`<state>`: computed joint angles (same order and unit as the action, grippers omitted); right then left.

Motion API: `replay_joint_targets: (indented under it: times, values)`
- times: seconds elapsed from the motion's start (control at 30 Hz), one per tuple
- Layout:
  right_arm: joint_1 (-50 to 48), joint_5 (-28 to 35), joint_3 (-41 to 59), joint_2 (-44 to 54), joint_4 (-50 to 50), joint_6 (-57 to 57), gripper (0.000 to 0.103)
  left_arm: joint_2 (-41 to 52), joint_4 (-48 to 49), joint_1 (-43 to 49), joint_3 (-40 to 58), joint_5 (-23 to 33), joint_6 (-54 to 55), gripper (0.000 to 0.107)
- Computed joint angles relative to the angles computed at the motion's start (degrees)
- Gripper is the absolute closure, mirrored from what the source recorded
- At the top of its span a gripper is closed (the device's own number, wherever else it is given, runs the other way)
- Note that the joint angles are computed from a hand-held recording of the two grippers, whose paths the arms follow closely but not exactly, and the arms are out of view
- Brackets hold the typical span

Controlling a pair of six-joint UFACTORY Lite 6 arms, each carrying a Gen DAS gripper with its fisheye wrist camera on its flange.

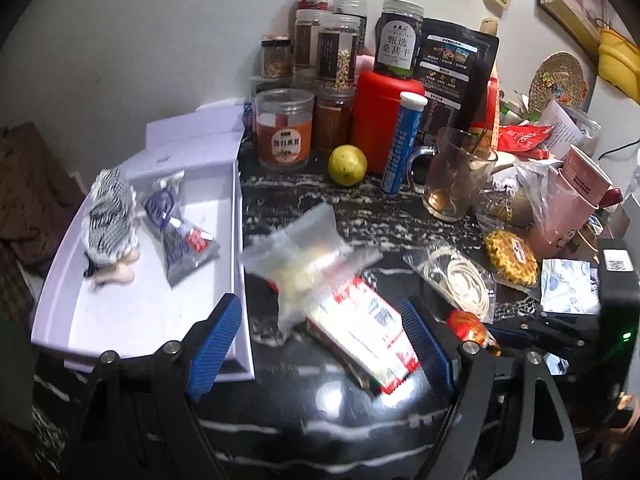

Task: Organize soft objects
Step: 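Grasp the red-gold snack packet with the right tool while the left tool grasps the clear zip bag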

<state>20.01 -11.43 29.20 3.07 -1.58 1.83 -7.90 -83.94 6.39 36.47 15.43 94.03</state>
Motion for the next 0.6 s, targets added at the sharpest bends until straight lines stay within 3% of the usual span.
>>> replay_joint_targets:
  times: [0.33,0.47,0.6]
  values:
    - [-3.67,1.41,1.43,-5.96,-34.04,34.07,0.071,15.59,9.44,0.73,16.95,6.32,-0.55,0.024]
    - [-4.4,0.85,3.26,-3.77,-37.39,38.03,0.071,26.62,19.78,1.74,29.25,13.84,-8.7,0.025]
    - [-5.3,0.09,4.27,-2.28,-41.62,42.21,0.071,35.65,30.58,0.79,38.34,16.09,-19.81,0.025]
